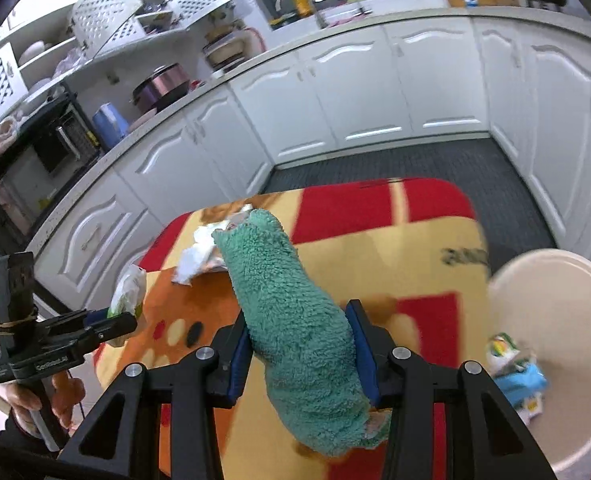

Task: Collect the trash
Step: 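Carry the bag and green towel over the bucket and open both tools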

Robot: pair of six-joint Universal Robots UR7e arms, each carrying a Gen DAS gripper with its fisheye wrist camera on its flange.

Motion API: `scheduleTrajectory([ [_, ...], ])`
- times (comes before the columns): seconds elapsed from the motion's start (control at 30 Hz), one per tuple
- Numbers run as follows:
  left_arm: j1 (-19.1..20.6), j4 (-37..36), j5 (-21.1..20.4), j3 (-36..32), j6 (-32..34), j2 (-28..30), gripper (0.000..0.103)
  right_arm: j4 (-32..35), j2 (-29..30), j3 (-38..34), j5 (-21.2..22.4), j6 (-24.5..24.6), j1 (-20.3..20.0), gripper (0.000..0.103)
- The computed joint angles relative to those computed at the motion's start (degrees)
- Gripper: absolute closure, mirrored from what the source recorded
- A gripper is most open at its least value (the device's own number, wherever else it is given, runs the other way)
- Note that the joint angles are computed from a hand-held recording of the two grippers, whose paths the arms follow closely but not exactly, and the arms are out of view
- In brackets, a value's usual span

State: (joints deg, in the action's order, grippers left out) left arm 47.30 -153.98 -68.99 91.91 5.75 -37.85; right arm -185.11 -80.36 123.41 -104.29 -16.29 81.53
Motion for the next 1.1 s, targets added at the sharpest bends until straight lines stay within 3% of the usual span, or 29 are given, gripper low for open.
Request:
scheduleTrajectory([
  [0.47, -5.89, 0.25, -4.19, -3.78, 0.23, 8.0, 0.072, -2.4, -13.34, 8.62, 0.21, 1.64, -8.85, 0.06],
  [0.73, -7.76, 2.95, -6.24, -8.31, -0.07, 12.93, 0.072, -1.67, -17.05, 10.33, 1.47, 3.26, -14.48, 0.06],
  [1.1, -9.34, 7.23, -9.34, -16.31, -0.82, 19.42, 0.072, -0.73, -18.35, 10.51, 2.56, 5.2, -19.33, 0.06],
])
